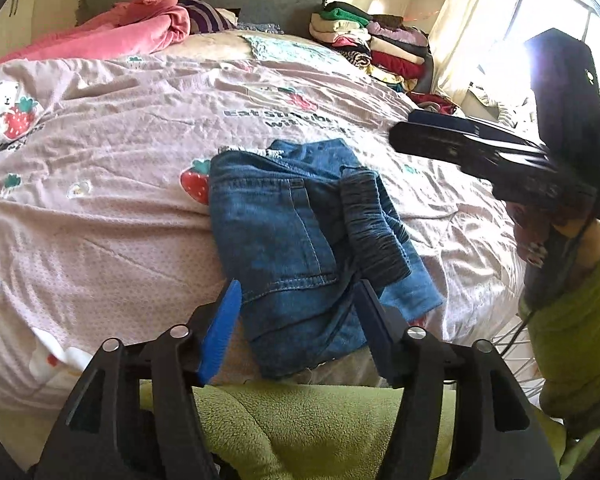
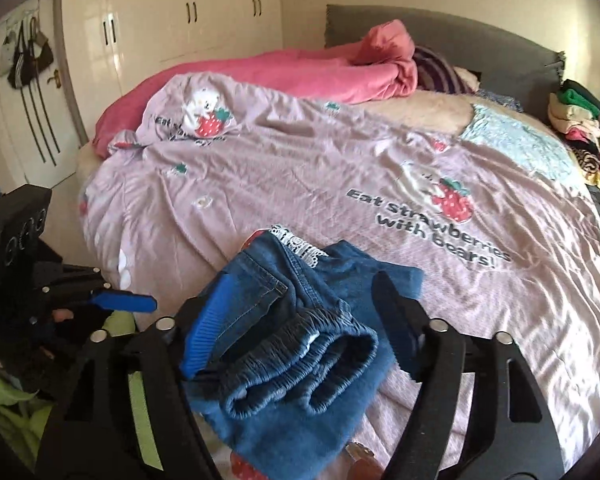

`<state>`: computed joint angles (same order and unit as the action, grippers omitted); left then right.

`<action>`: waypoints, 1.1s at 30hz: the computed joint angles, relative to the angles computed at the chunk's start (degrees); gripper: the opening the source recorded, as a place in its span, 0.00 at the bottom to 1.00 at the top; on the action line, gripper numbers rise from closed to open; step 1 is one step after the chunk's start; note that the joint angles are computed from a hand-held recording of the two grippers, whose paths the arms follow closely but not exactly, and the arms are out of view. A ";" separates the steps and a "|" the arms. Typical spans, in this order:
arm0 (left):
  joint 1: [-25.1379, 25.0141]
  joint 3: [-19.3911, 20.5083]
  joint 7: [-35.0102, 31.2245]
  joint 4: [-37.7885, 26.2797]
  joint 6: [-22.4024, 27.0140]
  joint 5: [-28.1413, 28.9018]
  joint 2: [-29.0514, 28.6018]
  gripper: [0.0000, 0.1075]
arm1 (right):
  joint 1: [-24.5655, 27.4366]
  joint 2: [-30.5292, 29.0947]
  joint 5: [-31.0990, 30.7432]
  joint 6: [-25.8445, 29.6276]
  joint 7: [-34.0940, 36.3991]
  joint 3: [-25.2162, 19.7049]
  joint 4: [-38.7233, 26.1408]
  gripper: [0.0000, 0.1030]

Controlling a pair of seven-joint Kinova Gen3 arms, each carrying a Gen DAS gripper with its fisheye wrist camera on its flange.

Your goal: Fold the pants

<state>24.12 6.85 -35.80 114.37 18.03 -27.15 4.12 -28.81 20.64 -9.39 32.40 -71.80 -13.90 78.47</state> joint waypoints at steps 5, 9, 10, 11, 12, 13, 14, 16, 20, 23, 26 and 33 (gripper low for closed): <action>1.13 -0.15 4.21 -0.55 1.56 -4.48 -0.48 0.63 | 0.78 -2.60 -0.19 -2.90 -1.19 0.61 3.44 0.74; 0.93 0.50 5.95 -1.15 2.75 -6.39 -0.79 0.74 | 1.21 -3.96 0.09 -4.48 -2.44 1.05 5.17 0.77; 1.02 0.58 6.90 -1.29 3.09 -7.34 -0.85 0.77 | 1.29 -4.21 0.26 -4.72 -2.72 1.10 5.47 0.77; 1.11 0.68 7.90 -1.38 3.35 -8.37 -0.88 0.79 | 1.47 -4.49 0.35 -5.06 -2.87 1.11 5.86 0.78; 1.16 0.81 8.64 -1.60 3.81 -9.23 -0.86 0.79 | 1.19 -4.73 0.85 -5.36 -3.51 1.40 6.15 0.79; 1.21 0.95 9.34 -1.87 4.35 -9.93 -0.78 0.80 | 1.12 -4.88 1.19 -5.63 -3.89 1.52 6.43 0.79; 1.42 1.02 10.54 -2.11 5.15 -11.02 -0.70 0.85 | 1.22 -5.01 1.39 -5.80 -4.15 1.57 6.64 0.79; 1.48 1.17 11.89 -2.62 6.24 -12.23 -0.48 0.88 | 1.29 -5.15 1.82 -6.06 -4.74 1.72 7.01 0.80; 1.13 1.17 12.31 -3.34 7.28 -12.51 -0.10 0.90 | 1.07 -5.15 3.29 -6.26 -6.58 2.34 7.46 0.80; 0.83 0.94 12.18 -3.79 7.77 -12.47 0.25 0.91 | 1.20 -4.84 3.92 -6.22 -7.58 2.58 7.62 0.80; 0.52 0.54 11.81 -4.39 8.10 -12.28 0.78 0.91 | 1.51 -4.22 4.17 -5.51 -8.03 2.58 7.32 0.80; 0.23 -1.08 9.77 -5.67 7.52 -10.02 3.06 0.91 | 2.06 -2.64 4.11 -4.09 -9.02 2.80 6.74 0.80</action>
<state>24.35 5.77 -26.03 108.71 25.55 -37.17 7.18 -26.75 17.99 -5.29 28.31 -80.82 -11.09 85.21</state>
